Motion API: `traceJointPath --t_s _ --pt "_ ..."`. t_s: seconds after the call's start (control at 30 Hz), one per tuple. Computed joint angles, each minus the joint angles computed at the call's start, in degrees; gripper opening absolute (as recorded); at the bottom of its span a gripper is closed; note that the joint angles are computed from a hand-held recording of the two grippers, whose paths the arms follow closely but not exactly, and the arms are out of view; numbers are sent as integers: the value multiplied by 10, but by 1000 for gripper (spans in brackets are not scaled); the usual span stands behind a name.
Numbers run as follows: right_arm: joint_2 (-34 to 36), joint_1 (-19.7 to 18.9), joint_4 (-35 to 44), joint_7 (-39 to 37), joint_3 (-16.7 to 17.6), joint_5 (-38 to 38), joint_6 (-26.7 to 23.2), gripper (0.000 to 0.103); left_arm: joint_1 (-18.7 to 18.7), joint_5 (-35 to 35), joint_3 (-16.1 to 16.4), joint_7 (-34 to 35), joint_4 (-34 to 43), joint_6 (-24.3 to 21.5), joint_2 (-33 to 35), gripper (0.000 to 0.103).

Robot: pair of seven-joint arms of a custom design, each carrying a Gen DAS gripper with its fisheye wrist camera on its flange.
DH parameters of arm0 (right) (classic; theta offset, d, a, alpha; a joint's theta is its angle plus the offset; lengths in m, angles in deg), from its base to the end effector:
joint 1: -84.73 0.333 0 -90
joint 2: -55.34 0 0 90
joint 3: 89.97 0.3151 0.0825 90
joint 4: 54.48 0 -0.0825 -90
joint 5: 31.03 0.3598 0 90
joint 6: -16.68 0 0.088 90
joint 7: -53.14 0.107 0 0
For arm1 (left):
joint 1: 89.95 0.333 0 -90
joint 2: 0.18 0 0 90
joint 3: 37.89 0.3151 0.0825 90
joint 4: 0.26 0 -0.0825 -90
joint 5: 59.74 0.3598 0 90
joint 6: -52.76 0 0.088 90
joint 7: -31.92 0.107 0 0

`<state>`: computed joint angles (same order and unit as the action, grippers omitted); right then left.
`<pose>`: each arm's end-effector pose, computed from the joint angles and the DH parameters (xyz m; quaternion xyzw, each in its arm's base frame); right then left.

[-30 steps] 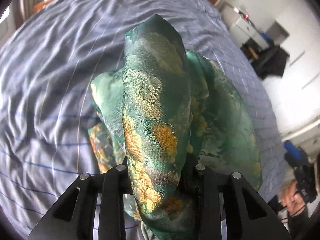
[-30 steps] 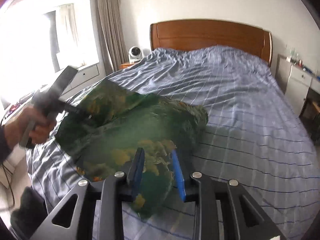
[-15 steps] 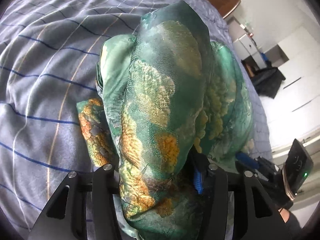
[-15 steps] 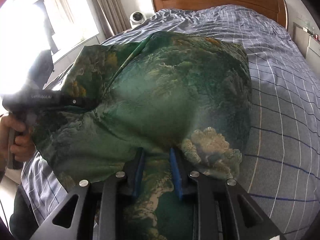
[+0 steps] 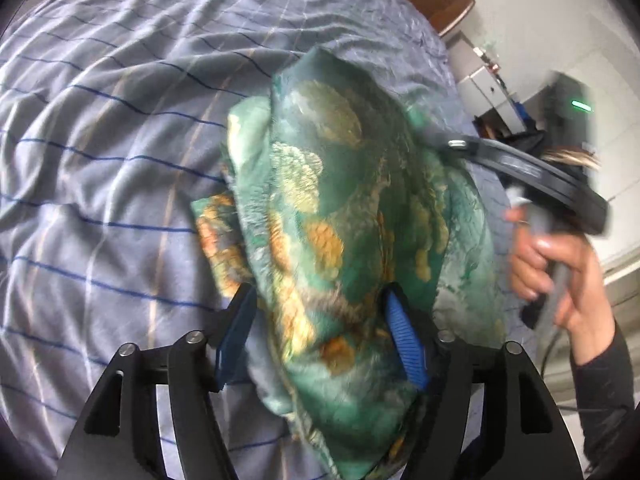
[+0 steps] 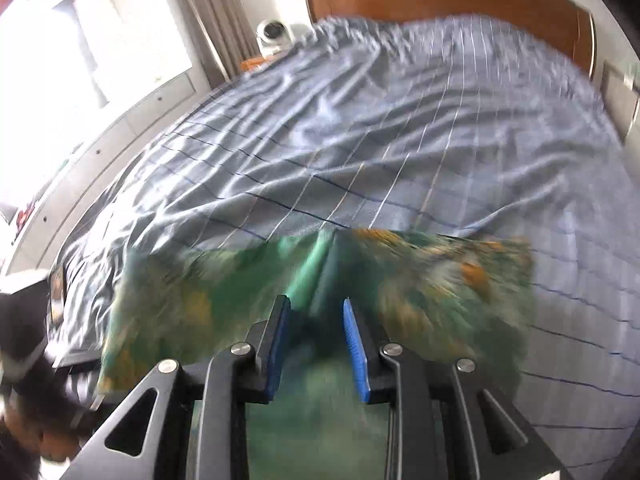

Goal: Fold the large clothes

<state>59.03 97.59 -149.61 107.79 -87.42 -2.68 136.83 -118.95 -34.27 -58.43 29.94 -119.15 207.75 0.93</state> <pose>0.5654 0.1788 0.6067 -0.8696 0.3970 -0.0136 0.2931 0.3614 -0.4449 0.4987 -0.7865 0.5229 -0.3285 0.0035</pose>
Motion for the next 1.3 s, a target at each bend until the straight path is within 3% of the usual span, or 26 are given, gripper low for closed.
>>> traceJointPath --t_s 0.1,0.27,0.5,0.63,0.7,0.8,1.03,1.13,1.17,1.2,1.27,1.3 --pt "58 12 33 68 2 -45 -32 30 -1 -9 0 -6 -5 -8 7 66" --pt "17 12 -20 49 0 -46 1 30 -7 6 1 -8 28 -33 35 65" --pt "-190 -29 -202 -130 -40 43 -6 30 -16 40 4 -39 42 -47 46 64" --pt "-329 -64 -327 -184 -69 65 -14 30 -23 58 3 -57 51 -59 51 64" --pt "-367 -81 -377 -185 -65 62 -8 30 -25 66 4 -65 57 -62 59 64" --pt "-351 -106 -414 -123 -40 42 -2 30 -31 73 5 -76 69 -60 76 64" --pt "-298 -92 -397 -88 -36 47 12 26 -56 101 5 -104 118 -149 86 62" --pt "-327 -90 -392 -92 -46 46 -5 34 -79 135 1 -121 157 -224 88 63" --pt "-338 -90 -391 -95 -53 52 -15 46 -89 145 -2 -125 175 -260 90 63" --pt "-351 -93 -391 -96 -58 54 -24 66 -102 155 -5 -123 203 -308 98 63" --pt "-382 -107 -401 -89 -48 33 -16 85 -129 174 -11 -111 260 -398 118 69" --pt "-395 -111 -409 -93 -49 29 -10 85 -143 186 -11 -106 285 -436 127 71"
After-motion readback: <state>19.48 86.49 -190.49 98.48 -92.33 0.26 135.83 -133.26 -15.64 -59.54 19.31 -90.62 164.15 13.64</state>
